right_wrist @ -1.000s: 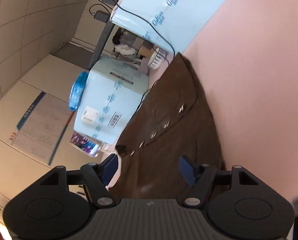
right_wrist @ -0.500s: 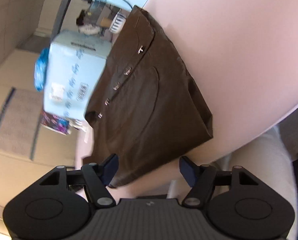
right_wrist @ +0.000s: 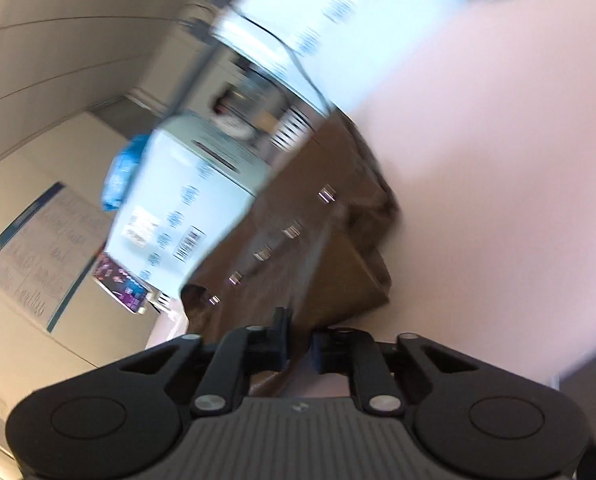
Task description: Fold clothes
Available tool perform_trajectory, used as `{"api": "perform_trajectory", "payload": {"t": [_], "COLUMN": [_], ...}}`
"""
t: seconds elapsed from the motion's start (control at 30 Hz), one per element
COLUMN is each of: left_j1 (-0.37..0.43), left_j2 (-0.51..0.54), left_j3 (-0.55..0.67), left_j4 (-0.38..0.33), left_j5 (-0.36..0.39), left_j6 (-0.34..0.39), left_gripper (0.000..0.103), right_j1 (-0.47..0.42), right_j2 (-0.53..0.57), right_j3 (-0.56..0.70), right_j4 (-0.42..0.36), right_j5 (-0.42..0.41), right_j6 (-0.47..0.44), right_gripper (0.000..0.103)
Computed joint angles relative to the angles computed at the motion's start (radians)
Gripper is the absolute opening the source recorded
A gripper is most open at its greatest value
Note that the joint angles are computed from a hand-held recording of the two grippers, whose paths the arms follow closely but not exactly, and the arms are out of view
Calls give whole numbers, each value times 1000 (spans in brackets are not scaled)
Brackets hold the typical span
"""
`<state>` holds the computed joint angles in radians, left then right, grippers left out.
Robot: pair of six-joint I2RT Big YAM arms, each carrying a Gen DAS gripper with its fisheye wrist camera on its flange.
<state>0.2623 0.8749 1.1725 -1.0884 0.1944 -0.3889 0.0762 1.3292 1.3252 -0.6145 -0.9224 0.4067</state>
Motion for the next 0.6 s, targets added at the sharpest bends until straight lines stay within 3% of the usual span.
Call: {"api": "perform_trajectory", "payload": {"t": [0.3, 0.47, 0.6], "left_j1": [-8, -39, -39], "left_j2": [-80, -97, -120], "left_j3": [31, 41, 45], "left_j4": [36, 19, 22], "left_j5": [-12, -40, -26], "left_j6": [-1, -14, -24], "left_gripper": [15, 13, 12], "right_j1": [-36, -42, -54], "right_j2": [-66, -78, -98], "right_j3": [-83, -85, -113], "right_j4": [352, 423, 549], "right_j5": [-68, -81, -100], "right_j6": [132, 179, 263], "right_gripper": [7, 7, 7]}}
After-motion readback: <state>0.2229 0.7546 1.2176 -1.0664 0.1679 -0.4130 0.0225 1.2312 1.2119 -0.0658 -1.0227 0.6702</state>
